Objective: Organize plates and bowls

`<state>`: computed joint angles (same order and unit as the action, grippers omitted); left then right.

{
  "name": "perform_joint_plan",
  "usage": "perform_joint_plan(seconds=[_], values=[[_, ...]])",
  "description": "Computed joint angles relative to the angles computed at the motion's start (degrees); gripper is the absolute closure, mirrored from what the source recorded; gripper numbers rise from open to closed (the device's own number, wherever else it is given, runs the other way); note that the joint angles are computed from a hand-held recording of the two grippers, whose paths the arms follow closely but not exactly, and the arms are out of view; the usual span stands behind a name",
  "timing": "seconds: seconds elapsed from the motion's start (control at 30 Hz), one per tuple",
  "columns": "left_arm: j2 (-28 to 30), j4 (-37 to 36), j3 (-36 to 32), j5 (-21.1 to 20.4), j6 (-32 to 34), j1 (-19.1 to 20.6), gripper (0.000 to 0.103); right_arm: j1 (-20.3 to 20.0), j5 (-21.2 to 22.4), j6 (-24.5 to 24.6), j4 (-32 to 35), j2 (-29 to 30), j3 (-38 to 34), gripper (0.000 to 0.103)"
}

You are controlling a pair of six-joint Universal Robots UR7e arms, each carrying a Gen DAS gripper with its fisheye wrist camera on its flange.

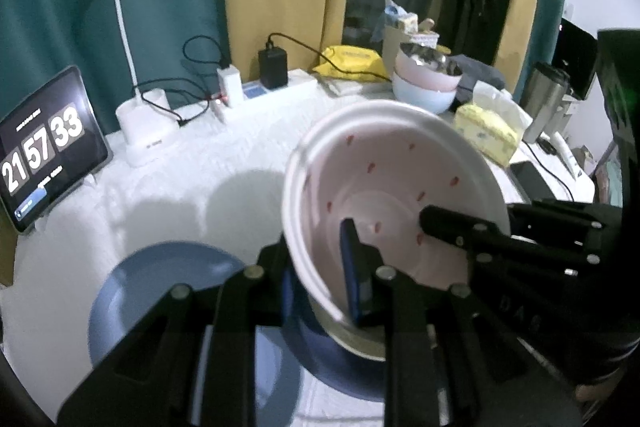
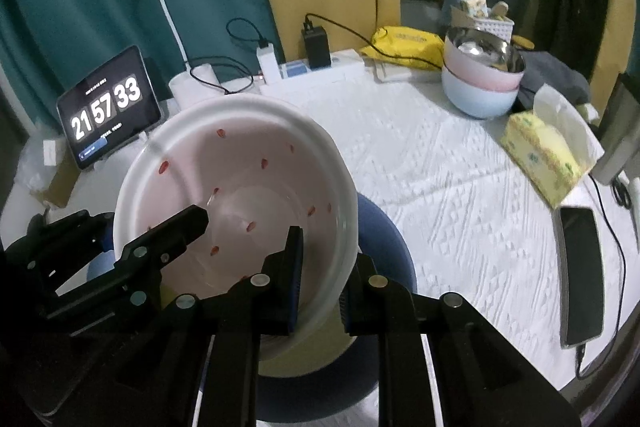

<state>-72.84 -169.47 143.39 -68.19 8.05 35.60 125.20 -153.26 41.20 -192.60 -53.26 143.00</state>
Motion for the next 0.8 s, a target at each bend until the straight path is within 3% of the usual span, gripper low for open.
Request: perform_joint_plan(seconds=[0.53,0.8], values=[[2.1,-1.4,2.0,2.8,-0.7,-1.3,0.082,-1.8,2.5,1.2,-4.0,1.6,2.7,0.086],[1.9,-1.9,2.2,3.7,-0.7,-0.5,0.079,-1.6,1.9,1.6,-2.6,2.1,1.9,0.085]])
